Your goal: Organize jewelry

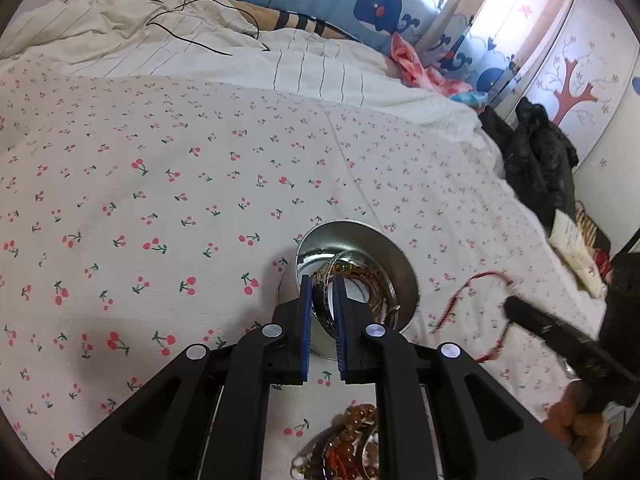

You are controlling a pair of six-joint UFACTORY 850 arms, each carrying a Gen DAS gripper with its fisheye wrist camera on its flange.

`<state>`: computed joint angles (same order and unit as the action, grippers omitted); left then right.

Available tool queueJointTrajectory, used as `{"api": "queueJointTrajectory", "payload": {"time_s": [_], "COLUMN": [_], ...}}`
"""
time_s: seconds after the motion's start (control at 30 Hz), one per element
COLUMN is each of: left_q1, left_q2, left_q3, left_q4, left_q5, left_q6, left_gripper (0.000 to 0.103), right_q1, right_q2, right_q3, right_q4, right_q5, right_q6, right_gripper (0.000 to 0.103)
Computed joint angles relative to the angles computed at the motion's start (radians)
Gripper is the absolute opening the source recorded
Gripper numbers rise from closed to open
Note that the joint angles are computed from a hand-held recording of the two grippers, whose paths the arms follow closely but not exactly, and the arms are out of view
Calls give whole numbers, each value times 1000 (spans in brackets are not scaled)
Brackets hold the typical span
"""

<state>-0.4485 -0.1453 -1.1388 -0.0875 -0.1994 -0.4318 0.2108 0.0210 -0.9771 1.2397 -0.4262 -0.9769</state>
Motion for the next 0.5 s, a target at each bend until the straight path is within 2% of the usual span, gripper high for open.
{"api": "queueJointTrajectory", "payload": {"time_s": [0.17,0.27,0.37,0.43,0.5], "left_q1": [-27,-29,-14,0,22], "left_q2": [-44,-65,-29,3,43], "left_q3": [-42,-74,-52,-29,5], "left_q4": [283,290,291,342,346], "left_q5": [-19,-35,-36,-19,-4], "left_q6": [-240,-230,-250,-322,-362], "left_gripper": [9,10,10,12,25], "right_q1": [8,18,28,36,50], "right_q2": [-5,-8,-19,-36,-64], "right_q3": [-13,-16,-32,-49,-74], "right_q4": [47,58,68,103,135], "right_q5": [-7,3,7,5,8], "right_q6": [-16,-21,-11,-19,-15], "right_gripper": [3,3,3,3,3]}}
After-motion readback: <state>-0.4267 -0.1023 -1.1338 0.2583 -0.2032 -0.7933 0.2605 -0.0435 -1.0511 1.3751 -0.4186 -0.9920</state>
